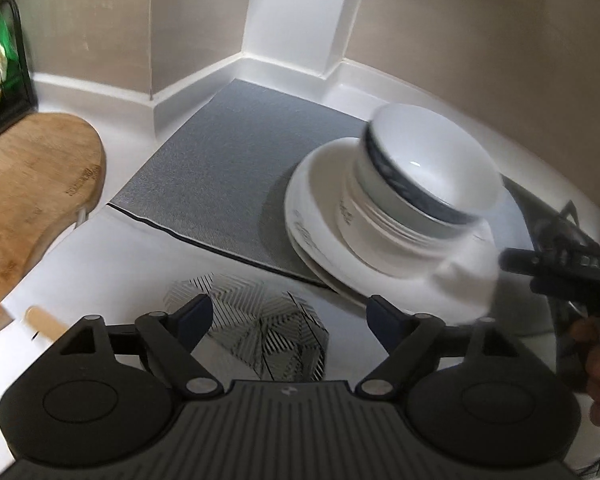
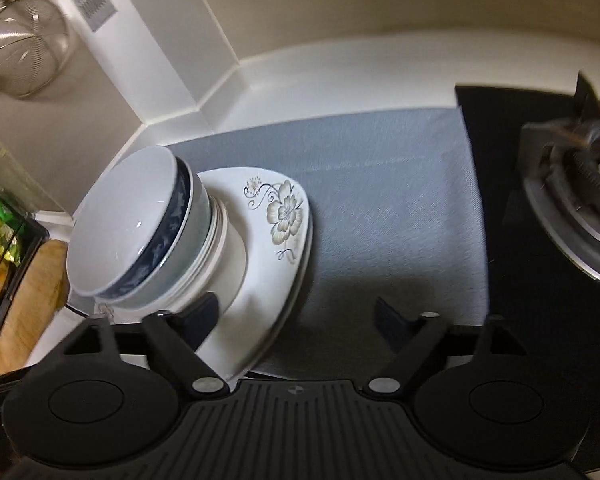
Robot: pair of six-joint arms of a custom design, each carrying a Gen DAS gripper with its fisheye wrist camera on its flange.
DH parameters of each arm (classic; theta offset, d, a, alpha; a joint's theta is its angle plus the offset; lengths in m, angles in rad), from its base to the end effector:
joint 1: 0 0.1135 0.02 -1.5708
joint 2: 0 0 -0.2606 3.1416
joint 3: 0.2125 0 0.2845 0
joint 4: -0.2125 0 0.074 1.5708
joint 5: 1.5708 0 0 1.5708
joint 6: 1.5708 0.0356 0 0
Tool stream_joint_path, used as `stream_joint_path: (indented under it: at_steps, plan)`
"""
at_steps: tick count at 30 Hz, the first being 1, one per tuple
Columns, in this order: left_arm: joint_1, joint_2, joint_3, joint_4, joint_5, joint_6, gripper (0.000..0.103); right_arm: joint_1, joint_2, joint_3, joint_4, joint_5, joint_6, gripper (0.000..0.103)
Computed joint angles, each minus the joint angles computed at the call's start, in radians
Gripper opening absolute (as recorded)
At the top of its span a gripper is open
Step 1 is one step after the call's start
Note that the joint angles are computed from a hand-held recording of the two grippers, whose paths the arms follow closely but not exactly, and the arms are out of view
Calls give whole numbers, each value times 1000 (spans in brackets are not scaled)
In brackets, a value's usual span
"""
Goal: Organize plates and bowls
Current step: 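Open the left gripper and pull it back from the bowl stack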
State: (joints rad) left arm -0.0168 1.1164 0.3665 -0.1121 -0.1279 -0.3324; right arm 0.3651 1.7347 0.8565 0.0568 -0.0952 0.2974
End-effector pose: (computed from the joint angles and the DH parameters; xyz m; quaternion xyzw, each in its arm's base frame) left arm 0.2212 0.0008 0.1190 -0.1690 0.9208 -0.0011 0.3515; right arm 0.3358 0.1320 0.1148 -0.0489 0.9284 0.1608 0.3313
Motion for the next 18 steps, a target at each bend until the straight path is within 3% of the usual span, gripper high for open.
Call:
stream_joint_path:
  at_steps: [5, 8, 15, 18]
  plan:
    - [-110, -137, -19, -89, -91, -25, 92, 7, -50, -76, 45, 0, -49, 95]
    - [-140, -124, 7, -91, -102, -28, 92, 15, -73, -111, 69, 9, -52, 101]
    - [-204, -58, 93, -79, -139, -36, 93, 16, -139, -172, 86, 39, -55, 102]
    - [-181, -24, 112, -40, -100, 5, 103, 13, -170, -182, 75, 56, -55, 102]
